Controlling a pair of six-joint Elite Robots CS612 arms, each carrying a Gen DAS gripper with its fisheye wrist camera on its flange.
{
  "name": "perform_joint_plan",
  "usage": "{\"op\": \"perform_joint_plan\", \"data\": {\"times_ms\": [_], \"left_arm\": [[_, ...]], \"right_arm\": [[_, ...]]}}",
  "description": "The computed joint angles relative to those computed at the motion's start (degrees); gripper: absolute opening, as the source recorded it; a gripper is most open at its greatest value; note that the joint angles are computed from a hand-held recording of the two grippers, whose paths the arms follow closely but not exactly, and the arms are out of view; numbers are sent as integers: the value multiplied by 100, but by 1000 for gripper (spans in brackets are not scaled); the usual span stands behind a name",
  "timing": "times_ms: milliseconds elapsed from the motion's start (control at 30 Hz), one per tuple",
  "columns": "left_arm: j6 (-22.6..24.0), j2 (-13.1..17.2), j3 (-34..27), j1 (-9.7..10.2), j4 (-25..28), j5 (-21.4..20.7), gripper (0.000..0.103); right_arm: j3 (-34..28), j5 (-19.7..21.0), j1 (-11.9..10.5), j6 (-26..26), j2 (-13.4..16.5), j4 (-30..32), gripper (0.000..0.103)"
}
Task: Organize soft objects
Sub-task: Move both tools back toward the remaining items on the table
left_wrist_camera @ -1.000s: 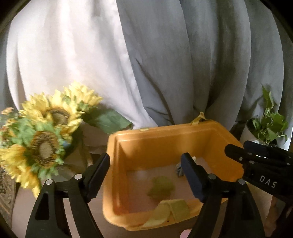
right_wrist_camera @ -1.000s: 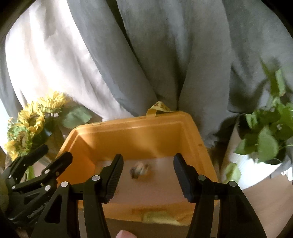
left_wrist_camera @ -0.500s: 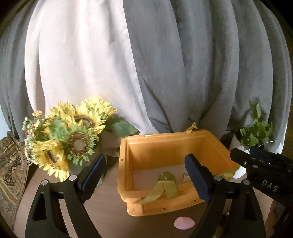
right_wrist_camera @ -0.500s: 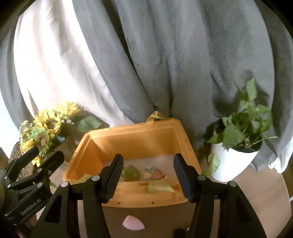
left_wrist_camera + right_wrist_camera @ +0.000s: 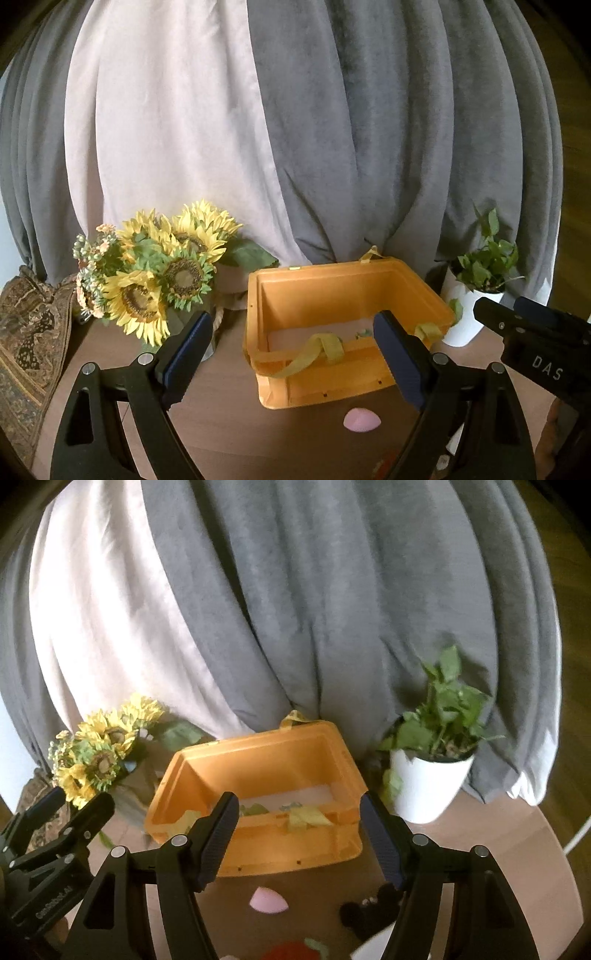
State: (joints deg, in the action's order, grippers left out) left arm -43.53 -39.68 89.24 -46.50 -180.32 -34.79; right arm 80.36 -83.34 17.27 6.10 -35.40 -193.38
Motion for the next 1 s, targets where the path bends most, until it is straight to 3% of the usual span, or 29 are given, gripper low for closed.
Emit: {"op": "perform_joint_plan", "data": {"times_ms": [467,1000], "left_arm": [[-139,-206,416,-241,1,-225,90],[-402,-233,616,-281,464,-1165,90]], "right_arm": [[777,-220,3,310,-349,-330,69],[1348,-494,11,605,-496,34,69]]}}
